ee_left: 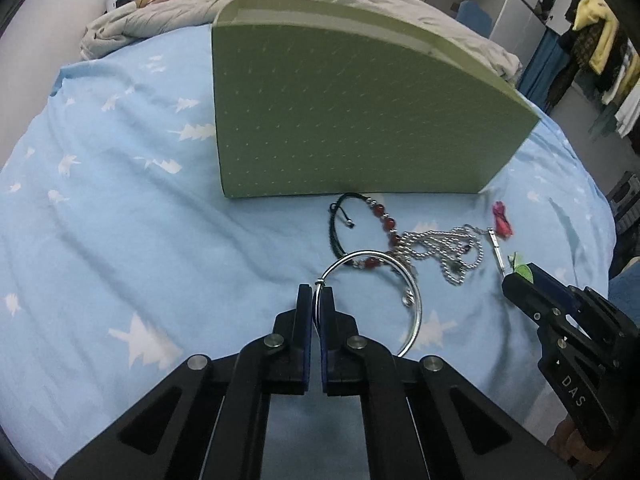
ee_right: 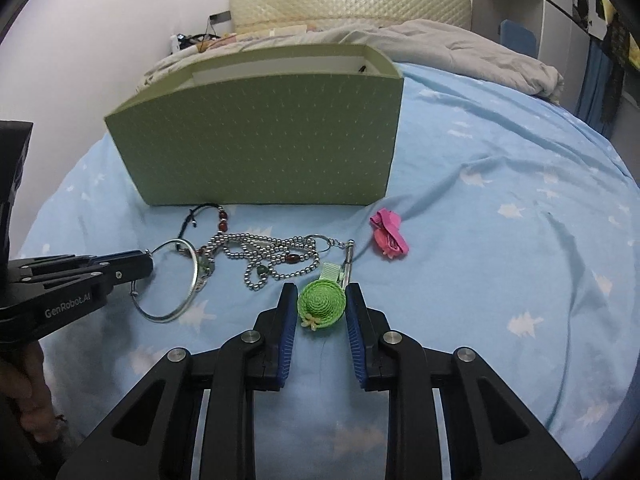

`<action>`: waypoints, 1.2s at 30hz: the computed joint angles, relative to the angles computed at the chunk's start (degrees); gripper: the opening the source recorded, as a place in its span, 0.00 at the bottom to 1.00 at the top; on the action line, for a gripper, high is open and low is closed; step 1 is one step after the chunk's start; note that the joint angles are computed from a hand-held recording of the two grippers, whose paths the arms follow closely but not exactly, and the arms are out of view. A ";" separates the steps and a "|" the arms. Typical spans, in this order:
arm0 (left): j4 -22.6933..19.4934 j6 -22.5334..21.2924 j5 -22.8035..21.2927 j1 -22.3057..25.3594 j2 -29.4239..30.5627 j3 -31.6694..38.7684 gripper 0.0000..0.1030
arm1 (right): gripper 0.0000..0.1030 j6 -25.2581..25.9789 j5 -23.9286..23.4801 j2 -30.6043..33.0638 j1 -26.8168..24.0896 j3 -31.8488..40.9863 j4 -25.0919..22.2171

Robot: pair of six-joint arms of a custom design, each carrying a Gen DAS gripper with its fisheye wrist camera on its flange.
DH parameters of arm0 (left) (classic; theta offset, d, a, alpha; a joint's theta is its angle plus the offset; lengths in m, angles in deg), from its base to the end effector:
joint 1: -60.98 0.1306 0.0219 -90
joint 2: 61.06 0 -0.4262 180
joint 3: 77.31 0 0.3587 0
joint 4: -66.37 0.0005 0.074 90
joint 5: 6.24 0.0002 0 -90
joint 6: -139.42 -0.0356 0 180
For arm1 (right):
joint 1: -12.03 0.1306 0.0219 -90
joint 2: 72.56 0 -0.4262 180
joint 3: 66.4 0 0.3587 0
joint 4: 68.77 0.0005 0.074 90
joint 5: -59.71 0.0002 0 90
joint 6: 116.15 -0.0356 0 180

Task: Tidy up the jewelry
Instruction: 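Grasp the silver hoop bangle with the left tool while the right tool grasps the green hat charm, then carry the hoop bangle and green charm over the box and open both tools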

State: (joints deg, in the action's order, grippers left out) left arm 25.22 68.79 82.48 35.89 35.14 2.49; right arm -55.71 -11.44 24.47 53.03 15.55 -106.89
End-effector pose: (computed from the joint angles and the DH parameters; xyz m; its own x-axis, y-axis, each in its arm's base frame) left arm 0.4264 -0.1993 0.3604 -0.8580 0.0356 -0.5124 0.1362 0.9776 -0.1602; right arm 0.3737 0.3090 0.3739 -0.7599 -0.0420 -0.6487 -0.1149 0.9909 0.0705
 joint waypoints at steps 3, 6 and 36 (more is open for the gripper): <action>0.10 -0.08 -0.50 -0.53 -1.67 -0.67 0.00 | 0.21 -0.16 -1.40 -0.79 0.44 -0.42 -0.66; -0.29 0.36 -1.19 -1.42 -3.19 -0.90 0.00 | 0.21 -1.03 -3.03 -0.86 0.70 -0.59 -1.78; -1.88 -1.14 -3.66 -4.31 -12.74 1.49 0.00 | 0.21 0.37 2.73 -10.07 3.10 -0.08 1.19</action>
State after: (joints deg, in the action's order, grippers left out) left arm 23.34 67.65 78.82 31.58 22.41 3.98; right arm -55.34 -8.70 14.40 56.13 15.48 -105.70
